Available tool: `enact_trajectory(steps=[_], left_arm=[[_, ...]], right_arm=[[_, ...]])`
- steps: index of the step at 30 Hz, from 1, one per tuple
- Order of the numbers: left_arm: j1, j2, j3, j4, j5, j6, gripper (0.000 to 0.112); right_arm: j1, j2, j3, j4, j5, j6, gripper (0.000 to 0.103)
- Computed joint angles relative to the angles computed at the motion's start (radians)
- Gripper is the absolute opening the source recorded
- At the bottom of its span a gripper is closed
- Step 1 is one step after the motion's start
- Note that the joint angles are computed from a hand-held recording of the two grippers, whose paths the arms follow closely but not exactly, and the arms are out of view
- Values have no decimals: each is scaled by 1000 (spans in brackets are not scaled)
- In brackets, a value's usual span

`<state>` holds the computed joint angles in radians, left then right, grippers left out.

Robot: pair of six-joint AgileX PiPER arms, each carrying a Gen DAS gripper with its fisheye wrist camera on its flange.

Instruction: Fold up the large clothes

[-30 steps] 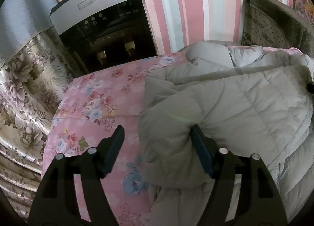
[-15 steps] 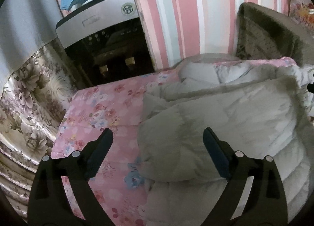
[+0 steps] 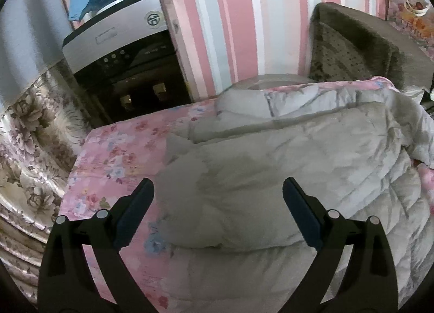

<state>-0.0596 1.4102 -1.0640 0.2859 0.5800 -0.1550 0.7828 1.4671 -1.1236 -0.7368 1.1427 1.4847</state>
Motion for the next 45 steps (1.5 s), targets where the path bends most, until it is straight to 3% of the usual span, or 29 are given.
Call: enact_trajectory(steps=[5, 12, 18, 23, 25, 28, 33, 35, 37, 38, 39, 40, 45], left_arm=[[-51, -20, 14, 57, 14, -61, 95], [-79, -57, 21, 97, 44, -103, 95], [-95, -67, 40, 228, 62, -223, 96], [-51, -70, 33, 171, 63, -158, 96], [-38, -73, 33, 171, 58, -150, 97], [-10, -73, 24, 126, 55, -105, 97], [34, -85, 20, 91, 49, -61, 97], [44, -86, 20, 103, 52, -69, 97], [57, -85, 16, 93, 57, -58, 96], [67, -85, 14, 83, 60, -48, 97], [75, -86, 13, 77, 62, -42, 97], [78, -87, 13, 79, 63, -43, 97], [77, -85, 13, 99, 66, -60, 97]], right_arm=[[3, -160, 214, 16, 7, 149, 48], [-58, -325, 386, 36, -27, 262, 54], [-112, -331, 444, 54, -154, 309, 54], [-126, -348, 463, 37, -191, 360, 54], [-147, -336, 455, 34, -204, 349, 58], [-234, -345, 480, 49, -309, 341, 60], [-336, -324, 505, 53, -466, 340, 77], [-327, -292, 487, 19, -452, 354, 76], [-309, -259, 466, -9, -419, 356, 73], [-316, -251, 465, -9, -428, 344, 65], [-321, -243, 464, -7, -430, 334, 46], [-331, -240, 469, -7, -443, 328, 40], [-361, -255, 486, -10, -479, 283, 25]])
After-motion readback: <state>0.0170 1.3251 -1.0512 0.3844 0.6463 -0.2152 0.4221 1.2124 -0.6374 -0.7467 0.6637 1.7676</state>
